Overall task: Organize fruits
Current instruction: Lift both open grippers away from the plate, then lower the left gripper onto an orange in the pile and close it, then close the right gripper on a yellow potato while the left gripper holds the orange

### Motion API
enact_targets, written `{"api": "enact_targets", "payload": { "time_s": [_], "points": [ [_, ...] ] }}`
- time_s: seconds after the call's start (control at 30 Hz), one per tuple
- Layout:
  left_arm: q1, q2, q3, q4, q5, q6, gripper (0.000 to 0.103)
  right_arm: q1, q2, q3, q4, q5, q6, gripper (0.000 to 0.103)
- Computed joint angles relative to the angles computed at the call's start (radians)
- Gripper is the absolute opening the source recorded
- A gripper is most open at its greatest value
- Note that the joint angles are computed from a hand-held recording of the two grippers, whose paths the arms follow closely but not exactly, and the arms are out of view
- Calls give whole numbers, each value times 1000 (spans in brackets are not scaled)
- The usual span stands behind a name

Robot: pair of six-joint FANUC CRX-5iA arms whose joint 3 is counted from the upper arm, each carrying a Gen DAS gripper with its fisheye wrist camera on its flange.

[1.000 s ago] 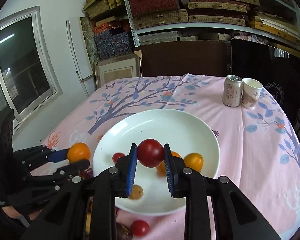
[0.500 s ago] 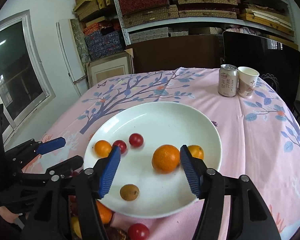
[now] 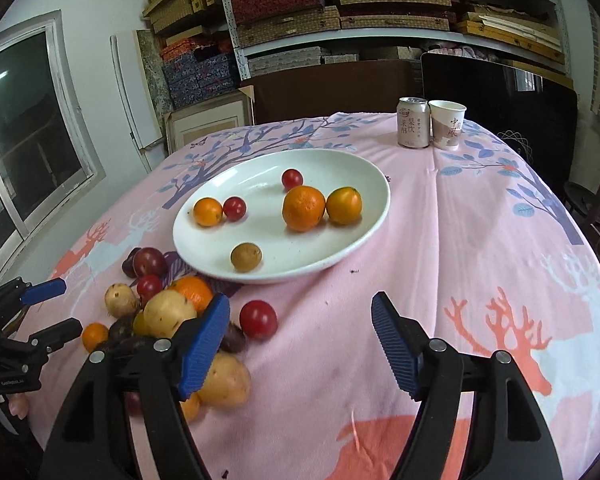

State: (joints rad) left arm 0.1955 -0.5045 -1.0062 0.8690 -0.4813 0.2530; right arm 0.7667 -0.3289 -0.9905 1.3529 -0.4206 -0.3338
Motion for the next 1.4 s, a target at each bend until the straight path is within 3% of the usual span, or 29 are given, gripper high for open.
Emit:
{"api": "enact_targets", "payload": {
  "time_s": [0.17,0.33,0.37,0.4,0.47,0.5,0.57,0.67,0.8,0.83,1.0,1.27,1.4],
  "points": [
    [48,8,1,-78,-37,41,71,29,-7,-23,9,-26,-23,82],
    [-2,74,30,-189,28,149,71,30,-10,-23,-22,-26,-15,82],
    [-2,94,52,-234,19,194,70,31,-11,-24,-28,-23,-11,82],
    [0,112,65,-237,7,206,61,34,-12,-23,-41,-23,0,82],
    [-4,131,73,-216,5,200,52,44,-7,-18,-63,-30,16,82],
    [-7,140,70,-181,-4,169,36,49,-4,-14,-78,-33,29,82],
    [-23,130,58,-175,23,159,35,56,2,-8,-101,-33,52,82],
    [-20,99,2,26,3,-2,35,70,6,2,-152,-10,123,82],
    [18,103,-18,155,-26,-24,35,123,4,10,-211,21,245,77],
    [27,107,-17,164,-37,-21,35,140,4,11,-217,23,266,76],
    [20,105,-13,144,-33,-11,35,205,32,48,-310,16,391,49],
    [23,110,-13,157,-40,-23,35,202,16,35,-269,52,347,46],
    [23,111,-12,155,-43,-22,35,243,42,75,-404,25,467,46]
  ]
}}
